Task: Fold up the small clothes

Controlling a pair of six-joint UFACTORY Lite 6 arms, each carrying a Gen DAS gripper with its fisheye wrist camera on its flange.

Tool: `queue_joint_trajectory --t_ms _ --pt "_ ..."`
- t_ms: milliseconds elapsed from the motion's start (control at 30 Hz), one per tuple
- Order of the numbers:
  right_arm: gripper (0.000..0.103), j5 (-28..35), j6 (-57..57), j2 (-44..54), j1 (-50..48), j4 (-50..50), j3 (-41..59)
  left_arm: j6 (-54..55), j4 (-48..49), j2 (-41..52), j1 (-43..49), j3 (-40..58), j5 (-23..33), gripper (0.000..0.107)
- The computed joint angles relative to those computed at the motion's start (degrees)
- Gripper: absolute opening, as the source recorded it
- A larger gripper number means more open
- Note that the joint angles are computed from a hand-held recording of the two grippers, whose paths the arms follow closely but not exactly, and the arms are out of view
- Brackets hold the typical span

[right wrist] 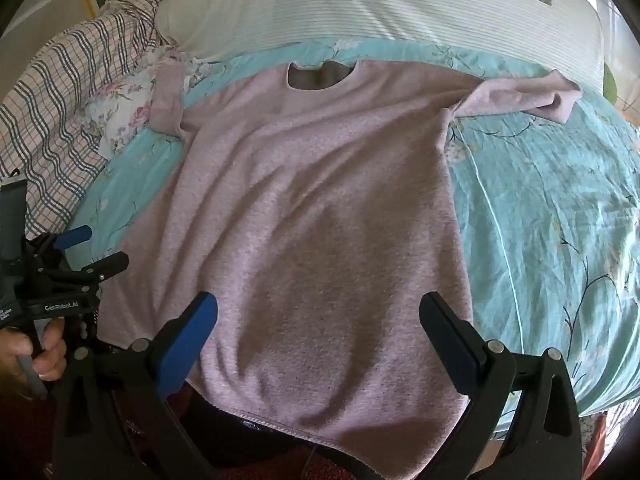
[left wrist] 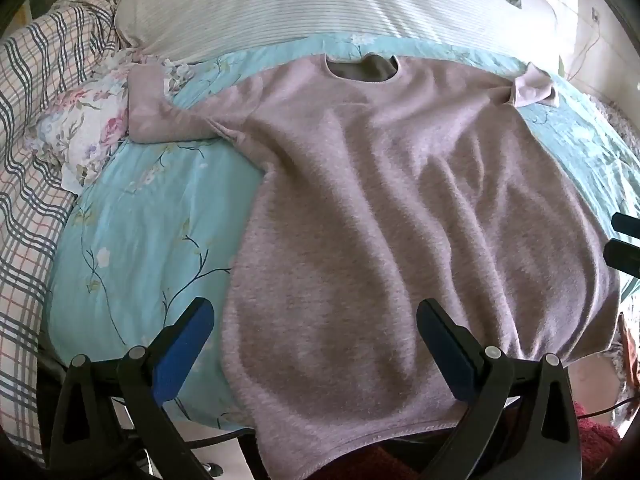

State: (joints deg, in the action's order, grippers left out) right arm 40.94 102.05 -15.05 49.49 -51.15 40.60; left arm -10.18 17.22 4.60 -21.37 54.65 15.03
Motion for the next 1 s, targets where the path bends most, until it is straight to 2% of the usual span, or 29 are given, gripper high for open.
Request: queue_joint_trajectory --t_ms 167,233,333,500,600,633,700,1000 --pt "0.101 0.96 -1.54 0.06 0.68 1.97 0.66 -2.44 1.83 0.41 -0.67 0.20 -0.05 0.102" --pt "0.101 -0.95 0.22 -0.69 -1.18 -1.72 -0.35 -5.82 4.30 0.08 -1.80 -0.23 -0.09 0.102" --pt "0.101 -1.20 2.02 -0.75 -0.62 -2.72 -1.31 -3.12 2.17 0.08 -1.46 0.45 0.32 0.102" --pt "0.101 -1.56 1.45 -0.69 -1.09 -2.34 -1.21 -5.47 4.33 0.23 -2.20 0.43 0.33 0.102" --pt "0.101 -1.02 5.06 -1.33 0.34 -4.67 -2.05 -1.57 1.29 0.60 -1.05 1.09 0.20 0.102" --pt "0.101 -1.10 5.09 -1.53 0.26 -4.76 -2.19 -3.37 2.96 0.13 -1.04 0.14 -1.34 0.102" --pt "0.101 -1.01 6.52 -1.69 0.68 -5.84 -2.43 -3.45 3.14 0.40 -1.06 0.57 -0.88 0.102" --pt "0.101 -0.39 4.71 -1.03 0.41 -3.96 -0.91 -3.73 4.17 1.87 -0.60 2.01 -0.60 0.102"
